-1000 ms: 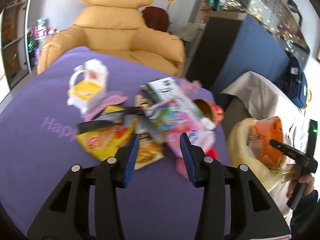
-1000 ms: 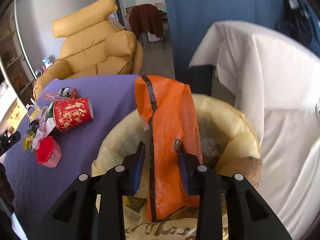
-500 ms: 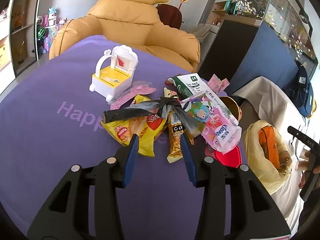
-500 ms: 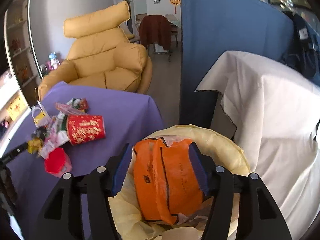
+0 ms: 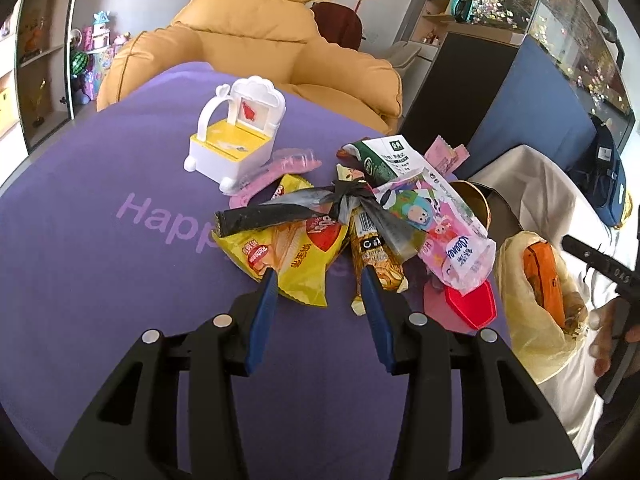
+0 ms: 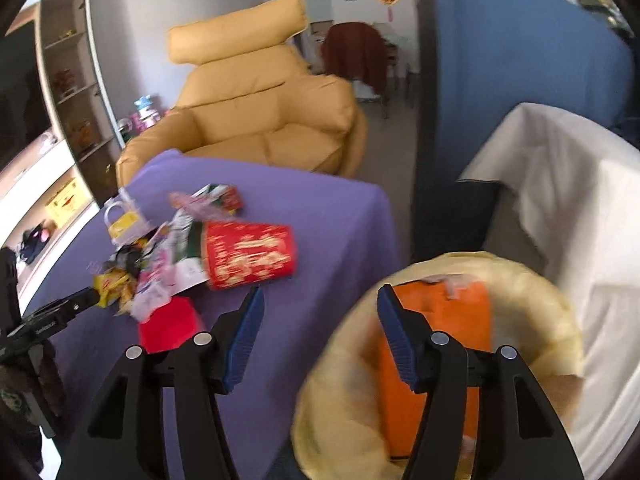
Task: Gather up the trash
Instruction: 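Grasp the dark plastic wrapper with the left tool while the right tool reaches the red cup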
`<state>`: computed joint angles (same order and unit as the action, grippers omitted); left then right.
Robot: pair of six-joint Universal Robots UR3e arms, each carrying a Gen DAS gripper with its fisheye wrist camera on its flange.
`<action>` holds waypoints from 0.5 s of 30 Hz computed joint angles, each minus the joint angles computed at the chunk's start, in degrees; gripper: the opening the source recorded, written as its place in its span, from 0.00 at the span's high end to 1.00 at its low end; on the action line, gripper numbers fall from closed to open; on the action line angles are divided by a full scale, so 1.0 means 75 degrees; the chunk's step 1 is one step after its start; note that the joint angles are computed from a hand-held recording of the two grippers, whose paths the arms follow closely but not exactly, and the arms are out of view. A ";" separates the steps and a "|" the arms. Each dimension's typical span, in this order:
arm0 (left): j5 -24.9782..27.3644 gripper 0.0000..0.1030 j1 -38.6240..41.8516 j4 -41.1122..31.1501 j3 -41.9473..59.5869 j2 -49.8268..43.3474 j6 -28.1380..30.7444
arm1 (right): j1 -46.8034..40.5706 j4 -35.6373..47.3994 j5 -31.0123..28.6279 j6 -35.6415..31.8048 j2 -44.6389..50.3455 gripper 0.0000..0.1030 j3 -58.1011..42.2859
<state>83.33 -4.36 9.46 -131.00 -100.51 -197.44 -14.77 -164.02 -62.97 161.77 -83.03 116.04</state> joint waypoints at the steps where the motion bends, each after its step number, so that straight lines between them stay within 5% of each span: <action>1: -0.0087 0.60 0.0051 0.0023 -0.0031 0.0007 0.0024 | 0.0178 -0.0211 -0.0115 0.0018 0.0076 0.46 0.0049; 7: -0.0426 0.60 0.0239 -0.0005 0.0232 0.0079 0.0841 | 0.0795 -0.0358 -0.0334 -0.0029 0.0513 0.46 -0.0125; 12: -0.0735 0.59 0.0350 -0.0384 0.1229 -0.0144 0.2551 | 0.0957 -0.0453 -0.0346 -0.0017 0.0744 0.46 -0.0198; 15: -0.0872 0.55 0.0288 -0.1420 0.2344 -0.0737 0.3544 | 0.0951 -0.0328 -0.0269 0.0068 0.0912 0.46 -0.0388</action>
<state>76.80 -2.19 -1.19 -113.42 -106.04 -170.86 -7.64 -166.49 -64.98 162.28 -76.19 113.13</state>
